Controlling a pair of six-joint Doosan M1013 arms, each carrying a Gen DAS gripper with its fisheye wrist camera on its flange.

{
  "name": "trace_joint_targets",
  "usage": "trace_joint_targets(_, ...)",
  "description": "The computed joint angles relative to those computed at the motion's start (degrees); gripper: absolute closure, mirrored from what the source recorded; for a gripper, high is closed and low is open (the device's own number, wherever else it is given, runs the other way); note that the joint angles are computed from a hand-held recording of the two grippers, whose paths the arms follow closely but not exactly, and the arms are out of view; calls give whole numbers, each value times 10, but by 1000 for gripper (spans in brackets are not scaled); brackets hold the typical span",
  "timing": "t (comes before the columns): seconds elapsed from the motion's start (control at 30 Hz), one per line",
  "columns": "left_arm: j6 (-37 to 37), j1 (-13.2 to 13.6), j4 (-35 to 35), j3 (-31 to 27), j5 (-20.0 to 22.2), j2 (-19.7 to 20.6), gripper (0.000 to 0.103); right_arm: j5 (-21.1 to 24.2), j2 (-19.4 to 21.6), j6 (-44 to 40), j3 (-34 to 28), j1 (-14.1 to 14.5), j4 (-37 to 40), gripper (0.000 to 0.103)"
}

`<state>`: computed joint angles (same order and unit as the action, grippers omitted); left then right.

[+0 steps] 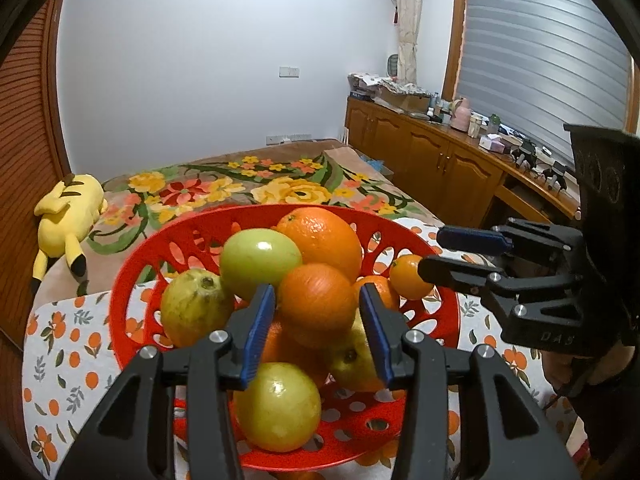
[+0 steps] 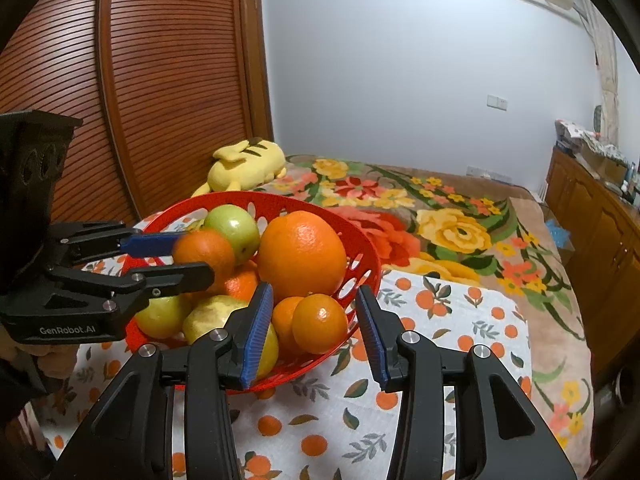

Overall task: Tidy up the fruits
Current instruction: 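Lower both oranges into the basket, open both tools and withdraw them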

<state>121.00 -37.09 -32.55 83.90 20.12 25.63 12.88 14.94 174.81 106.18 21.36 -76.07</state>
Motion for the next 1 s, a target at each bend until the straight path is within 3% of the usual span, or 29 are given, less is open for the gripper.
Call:
trace_joint_targets(0.4,-32,2,28,29,-24,-19,55,7,-7,71,13,12,-44,59)
trace_joint_targets(0.8,-94,-2,83,80,-57,-58,51,44,-23,158,32,44,-103,59)
trace_joint_targets(1.0,-166,-9,158,105,-72,-75,48,69,-29,210,43,61,-135,57)
